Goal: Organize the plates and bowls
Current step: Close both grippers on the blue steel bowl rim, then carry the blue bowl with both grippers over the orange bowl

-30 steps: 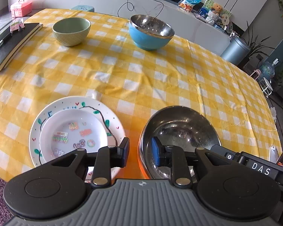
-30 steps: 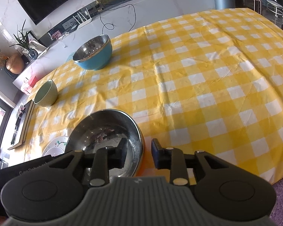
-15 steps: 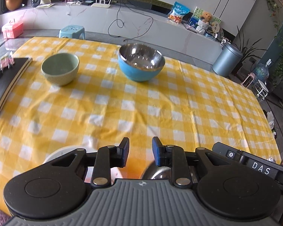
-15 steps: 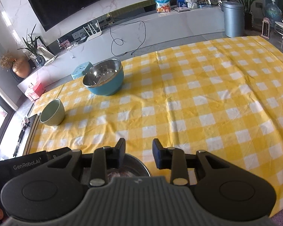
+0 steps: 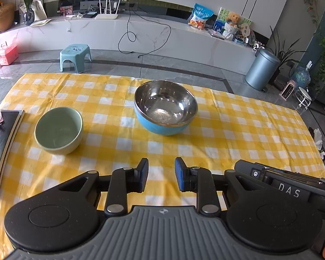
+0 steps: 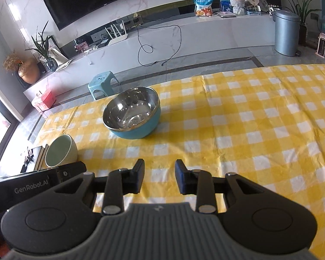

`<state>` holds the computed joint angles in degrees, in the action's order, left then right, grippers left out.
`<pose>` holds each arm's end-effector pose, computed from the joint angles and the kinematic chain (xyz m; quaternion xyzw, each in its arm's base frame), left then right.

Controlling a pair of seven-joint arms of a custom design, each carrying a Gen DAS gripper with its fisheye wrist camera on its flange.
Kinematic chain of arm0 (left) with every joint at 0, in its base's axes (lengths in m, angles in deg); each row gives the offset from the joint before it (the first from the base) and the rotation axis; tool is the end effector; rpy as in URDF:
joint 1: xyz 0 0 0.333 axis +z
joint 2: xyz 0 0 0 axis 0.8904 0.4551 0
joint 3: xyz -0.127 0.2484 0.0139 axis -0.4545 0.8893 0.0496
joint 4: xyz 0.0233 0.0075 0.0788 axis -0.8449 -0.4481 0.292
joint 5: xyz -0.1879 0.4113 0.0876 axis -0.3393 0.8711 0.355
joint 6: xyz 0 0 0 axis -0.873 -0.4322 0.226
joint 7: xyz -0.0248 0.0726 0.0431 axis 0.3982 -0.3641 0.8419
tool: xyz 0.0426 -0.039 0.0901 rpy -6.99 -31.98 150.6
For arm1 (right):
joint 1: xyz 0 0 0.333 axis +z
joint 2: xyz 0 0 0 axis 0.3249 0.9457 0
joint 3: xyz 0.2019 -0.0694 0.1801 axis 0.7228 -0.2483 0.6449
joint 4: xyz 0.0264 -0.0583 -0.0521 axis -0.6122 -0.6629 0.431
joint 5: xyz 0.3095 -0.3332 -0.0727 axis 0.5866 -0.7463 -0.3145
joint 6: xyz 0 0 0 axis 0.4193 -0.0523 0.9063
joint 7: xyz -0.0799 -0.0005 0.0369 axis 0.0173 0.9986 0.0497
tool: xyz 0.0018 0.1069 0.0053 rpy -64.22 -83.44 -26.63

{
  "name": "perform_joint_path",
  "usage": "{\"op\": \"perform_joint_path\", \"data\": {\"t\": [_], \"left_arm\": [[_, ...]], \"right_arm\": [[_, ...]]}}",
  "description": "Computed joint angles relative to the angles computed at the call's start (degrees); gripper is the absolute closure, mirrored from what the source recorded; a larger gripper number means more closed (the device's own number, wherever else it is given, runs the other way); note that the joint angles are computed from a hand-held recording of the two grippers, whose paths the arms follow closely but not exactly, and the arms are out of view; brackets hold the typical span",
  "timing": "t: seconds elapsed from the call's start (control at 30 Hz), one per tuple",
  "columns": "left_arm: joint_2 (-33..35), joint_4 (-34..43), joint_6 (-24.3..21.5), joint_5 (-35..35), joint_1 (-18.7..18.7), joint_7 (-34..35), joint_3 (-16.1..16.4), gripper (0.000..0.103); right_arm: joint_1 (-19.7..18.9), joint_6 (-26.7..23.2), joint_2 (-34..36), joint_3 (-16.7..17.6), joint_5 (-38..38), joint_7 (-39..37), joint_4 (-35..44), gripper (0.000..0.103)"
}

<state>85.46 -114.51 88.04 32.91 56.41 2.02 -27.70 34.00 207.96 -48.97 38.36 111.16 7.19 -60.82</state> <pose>0.5611 -0.2073 0.3376 -0.7132 0.6155 -0.2840 0.1784 0.6021 0.1750 0.3644 -0.6798 0.6434 -0.1033 0.3365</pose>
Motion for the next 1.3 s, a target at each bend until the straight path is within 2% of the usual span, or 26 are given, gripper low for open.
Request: {"op": "perform_joint_path", "data": {"t": [0.1, 0.2, 0.47, 0.57, 0.7, 0.87, 0.93, 1.0, 1.03, 1.17, 1.3], "left_arm": [[3.39, 3.49, -0.77, -4.54, -0.03, 5.14, 0.81, 0.073], [6.62, 6.98, -0.79, -6.3, -0.16, 6.96, 1.94, 0.073], [14.86, 15.84, -1.31, -7.23, -1.95, 6.03, 5.96, 0.073], [17.68, 18.29, -0.65, -9.28, -1.84, 6.97, 6.34, 0.073], [20.65, 20.98, -0.44, -11.87, -2.26, 8.75, 6.69, 0.064], [22.9, 23.01, -1.07, -12.35, -3.74, 8.69, 8.3, 0.064], [23.51, 23.39, -0.94, -13.13, -3.34, 9.87, 7.89, 0.065], [24.01, 23.62, -0.49, -14.12, -2.94, 11.2, 7.43, 0.075], [24.31, 23.9, -0.64, -14.69, -2.76, 11.9, 7.18, 0.077], [24.97, 24.79, -1.07, -11.97, -5.77, 9.38, 10.46, 0.09], [24.6, 24.76, -2.23, -11.58, -5.73, 8.89, 10.2, 0.091]], "right_arm": [[-0.31, -1.3, 4.37, 0.05, -2.95, 2.37, 5.3, 0.072], [-0.82, -2.96, 8.94, 0.28, -6.53, 5.75, 10.91, 0.072], [-0.67, -5.17, 19.9, -0.06, -15.57, 15.29, 23.77, 0.073], [-0.81, -7.07, 23.57, 0.05, -17.79, 18.27, 28.33, 0.073], [-1.06, -8.94, 26.9, 0.38, -19.41, 20.19, 32.37, 0.073], [-0.77, -10.36, 30.25, 0.25, -21.6, 22.4, 36.14, 0.073], [-1.0, -10.81, 31.22, 0.62, -21.58, 22.58, 37.16, 0.073], [-1.05, -11.16, 31.81, 0.81, -21.58, 22.85, 37.76, 0.081], [-1.06, -11.27, 32.15, 0.86, -21.54, 23.05, 38.08, 0.082], [-1.72, -11.39, 32.95, 1.64, -20.72, 22.58, 38.74, 0.088], [-1.19, -11.48, 32.69, 1.12, -21.28, 23.17, 38.56, 0.09]]}}
